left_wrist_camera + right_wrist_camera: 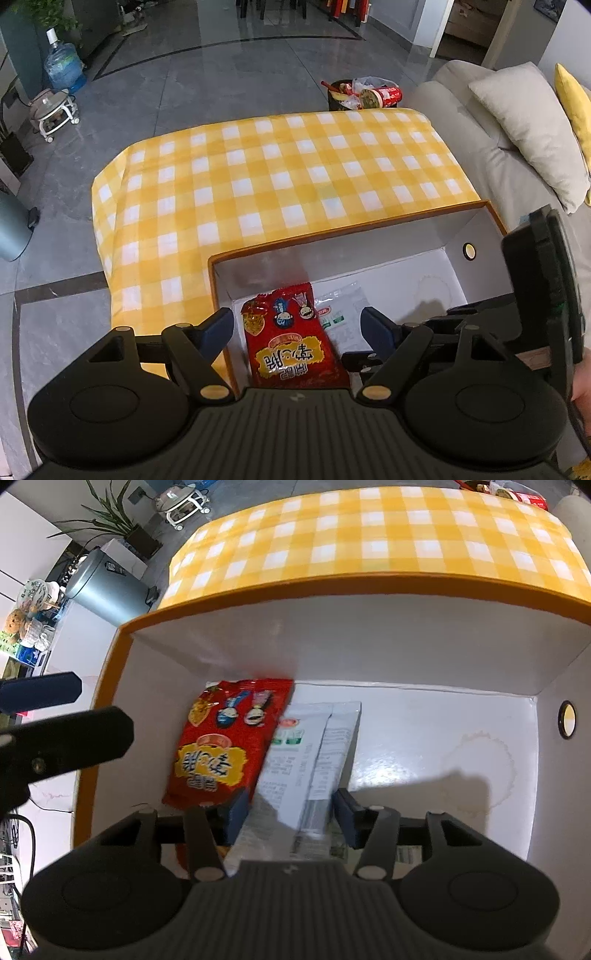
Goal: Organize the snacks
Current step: 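Open both tools to release the packets and withdraw from the box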
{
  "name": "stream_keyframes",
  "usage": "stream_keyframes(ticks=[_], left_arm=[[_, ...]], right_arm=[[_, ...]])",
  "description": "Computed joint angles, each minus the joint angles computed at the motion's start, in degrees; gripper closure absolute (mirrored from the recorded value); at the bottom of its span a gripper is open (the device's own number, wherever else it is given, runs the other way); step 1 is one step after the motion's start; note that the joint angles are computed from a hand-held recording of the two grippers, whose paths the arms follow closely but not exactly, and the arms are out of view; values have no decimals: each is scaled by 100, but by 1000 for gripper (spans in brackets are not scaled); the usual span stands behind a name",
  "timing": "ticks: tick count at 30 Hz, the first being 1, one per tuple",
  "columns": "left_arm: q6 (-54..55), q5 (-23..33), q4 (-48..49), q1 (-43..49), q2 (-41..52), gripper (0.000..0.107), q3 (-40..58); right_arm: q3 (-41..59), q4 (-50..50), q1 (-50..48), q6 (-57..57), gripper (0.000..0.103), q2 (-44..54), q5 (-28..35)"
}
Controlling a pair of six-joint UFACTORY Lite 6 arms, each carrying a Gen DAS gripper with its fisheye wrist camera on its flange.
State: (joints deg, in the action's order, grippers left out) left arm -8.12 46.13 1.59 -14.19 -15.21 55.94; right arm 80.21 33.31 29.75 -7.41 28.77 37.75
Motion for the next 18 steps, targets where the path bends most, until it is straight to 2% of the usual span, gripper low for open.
stream_keyframes(ticks=[3, 9, 18], left_arm=[[-102, 110, 69, -58, -195, 19, -50], [-357, 459, 140, -316, -812, 21, -155], [-1403, 1365, 710, -1265, -1733, 24, -140]], right_arm=[[-66, -225, 9, 210, 45, -237, 46], [-281, -855, 136, 682, 44, -943, 252], [-884, -1838, 548, 1655, 44, -2281, 702]])
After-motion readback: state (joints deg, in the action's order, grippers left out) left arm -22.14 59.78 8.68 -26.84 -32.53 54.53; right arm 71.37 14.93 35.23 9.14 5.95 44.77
